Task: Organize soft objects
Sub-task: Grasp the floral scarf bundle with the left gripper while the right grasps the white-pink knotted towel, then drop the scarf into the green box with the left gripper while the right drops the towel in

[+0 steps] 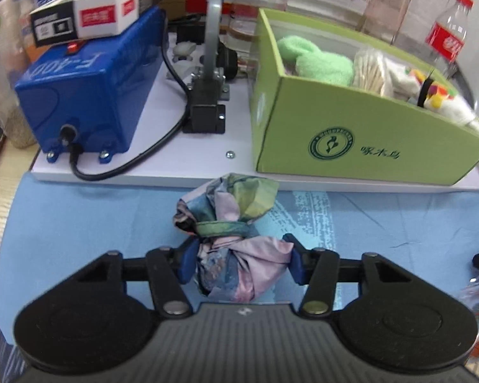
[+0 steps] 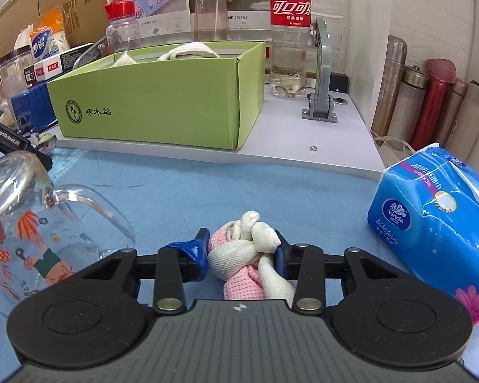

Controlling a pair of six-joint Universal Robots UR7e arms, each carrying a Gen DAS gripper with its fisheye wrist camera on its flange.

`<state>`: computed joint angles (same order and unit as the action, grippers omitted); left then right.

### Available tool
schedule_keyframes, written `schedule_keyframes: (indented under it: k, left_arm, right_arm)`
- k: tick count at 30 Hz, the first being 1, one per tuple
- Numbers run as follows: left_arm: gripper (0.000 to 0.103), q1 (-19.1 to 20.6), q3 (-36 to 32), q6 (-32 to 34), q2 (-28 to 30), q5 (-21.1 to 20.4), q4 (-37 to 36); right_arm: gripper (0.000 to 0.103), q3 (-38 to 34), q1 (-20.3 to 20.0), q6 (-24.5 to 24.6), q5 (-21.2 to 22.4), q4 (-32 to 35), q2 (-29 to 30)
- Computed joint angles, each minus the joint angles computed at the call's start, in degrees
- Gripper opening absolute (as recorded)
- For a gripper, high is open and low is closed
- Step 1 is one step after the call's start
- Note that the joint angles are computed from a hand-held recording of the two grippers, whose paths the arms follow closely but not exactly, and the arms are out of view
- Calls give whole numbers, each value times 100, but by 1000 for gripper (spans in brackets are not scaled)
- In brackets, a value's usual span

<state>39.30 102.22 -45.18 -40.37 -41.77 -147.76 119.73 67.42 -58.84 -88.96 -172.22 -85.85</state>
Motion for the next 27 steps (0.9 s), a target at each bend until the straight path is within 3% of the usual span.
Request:
schedule_keyframes:
  k: [7, 12, 16, 19, 22, 27]
  left_arm:
    - [54, -260, 763, -128, -721, 178, -178]
    - [54, -406, 830, 120, -939, 206, -293]
    - [54, -414, 351, 974, -772, 171, -804]
    - [54, -422, -193, 1722, -467, 324, -1168]
    - [54, -325, -840, 2371, -124, 225, -1419]
    - [54, -36, -1930, 2717, 520, -33, -1070]
  right_arm:
    - [22, 166, -93, 264, 555, 281, -640]
    - [22, 227, 130, 138, 807, 271, -901]
    - [22, -19, 452, 172, 947, 488, -746]
    - [22, -372, 836, 212, 989, 391, -406]
    - [22, -858, 1221, 286, 976, 295, 9]
    - [22, -1729, 1687, 449, 546, 343, 839]
